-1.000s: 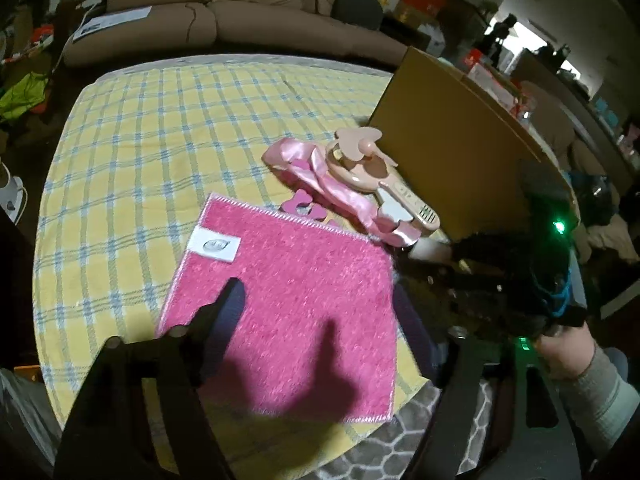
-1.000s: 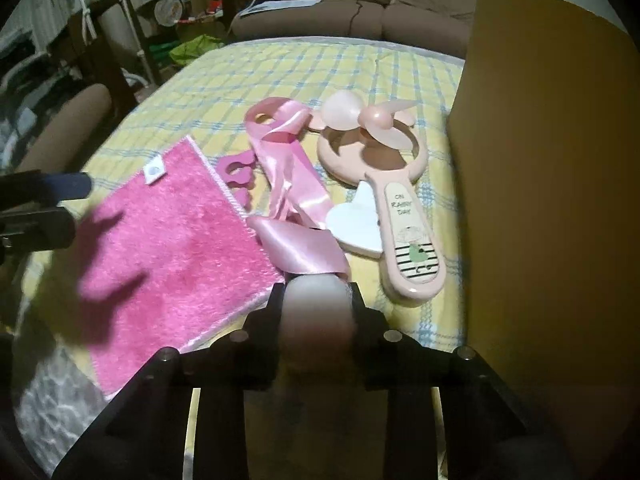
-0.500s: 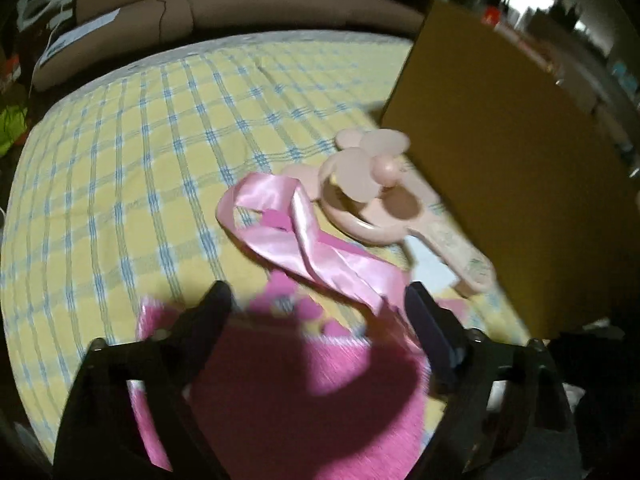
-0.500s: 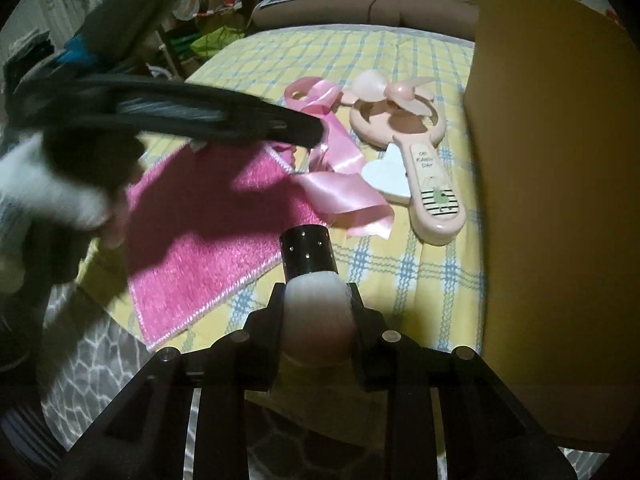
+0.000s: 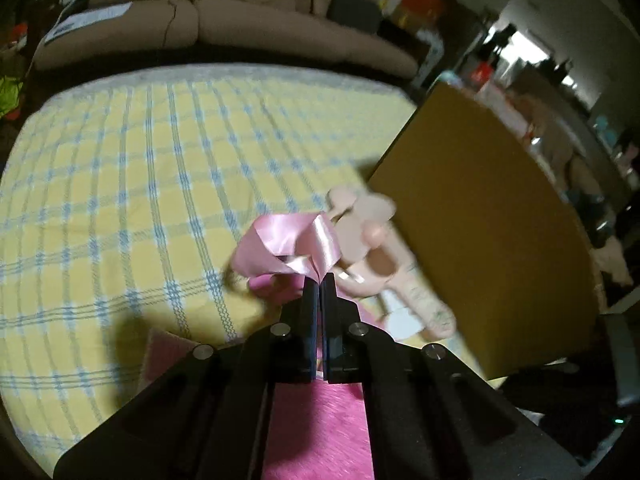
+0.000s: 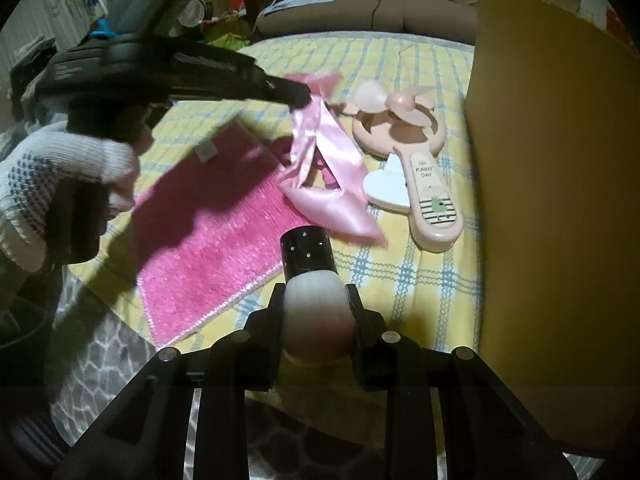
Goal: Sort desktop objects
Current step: 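Grasp the pink satin ribbon with the left tool while the right tool lifts the brush, then carry the ribbon and brush into the cardboard box and open both tools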
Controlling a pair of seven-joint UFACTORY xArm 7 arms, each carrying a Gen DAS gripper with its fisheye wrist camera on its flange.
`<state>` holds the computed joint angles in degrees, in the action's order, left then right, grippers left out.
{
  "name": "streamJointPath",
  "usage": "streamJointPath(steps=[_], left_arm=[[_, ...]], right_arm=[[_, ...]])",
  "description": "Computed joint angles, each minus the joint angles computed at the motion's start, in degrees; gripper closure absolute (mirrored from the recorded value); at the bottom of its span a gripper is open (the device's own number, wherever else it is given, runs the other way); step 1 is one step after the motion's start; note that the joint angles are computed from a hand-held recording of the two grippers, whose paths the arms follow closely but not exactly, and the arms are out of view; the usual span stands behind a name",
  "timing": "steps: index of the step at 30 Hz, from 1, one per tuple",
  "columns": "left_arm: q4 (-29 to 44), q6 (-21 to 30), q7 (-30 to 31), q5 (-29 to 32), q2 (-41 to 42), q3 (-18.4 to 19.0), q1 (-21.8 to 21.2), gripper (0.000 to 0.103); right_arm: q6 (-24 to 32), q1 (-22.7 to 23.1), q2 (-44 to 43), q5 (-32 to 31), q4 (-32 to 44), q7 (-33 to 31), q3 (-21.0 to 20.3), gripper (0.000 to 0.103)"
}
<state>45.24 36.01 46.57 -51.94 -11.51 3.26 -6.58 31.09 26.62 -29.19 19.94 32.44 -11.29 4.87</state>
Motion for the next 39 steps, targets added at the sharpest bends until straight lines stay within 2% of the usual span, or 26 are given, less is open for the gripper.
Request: streamJointPath(steps=[3,11,15,19,23,29,32,35,39], left_arm=[[-0.1,3.1,0.2,-1.0,-4.8,1.4,0.3,0.102],[5.6,9.2,-4.6,3.6,-14.1,3.5,-1.6,0.102],[9.1,10.3,-8.1,5.9,-16.3,2.4,-4.0,0.102],[13.2,10.1,-11.4,6.7,-15.9,0.5,-7.7,0.102],[18.4,8.8,-13.7,5.7,-12.8,-1.7,-12.1,0.102],[28.2,6.2,-19.7,6.6,-3.3,-7.2,-16.1,0.102],[32.4,3.8,-23.3,10.1,2.3,-10.5,-16.9,0.102],[35.3,2.1,-27.0,13.4,7.7,-12.8,-17.5,0.102],[34.8,0.8,-30.6,16.9,11.9,-14.5,-17.6,0.102]], right_arm=[[0.3,0.6,-1.8,0.4,0.0,-0.4,-0.3,0.076],[2.4,1.6,-7.1,1.4,2.4,-0.7,-1.0,0.076],[5.2,0.9,-10.6,1.5,5.4,-1.4,-2.8,0.076],[9.7,-2.9,-13.8,-0.8,8.9,-2.1,-4.6,0.076],[13.9,-8.4,-16.1,-4.1,12.0,-2.8,-6.6,0.076],[16.3,-15.5,-15.9,-7.4,13.6,-4.1,-9.1,0.076],[15.4,-17.2,-14.9,-6.8,12.1,-4.8,-10.6,0.076],[12.8,-19.1,-13.1,-7.5,10.1,-4.8,-9.7,0.076],[9.9,-20.7,-10.9,-8.0,7.9,-4.2,-9.2,0.072]])
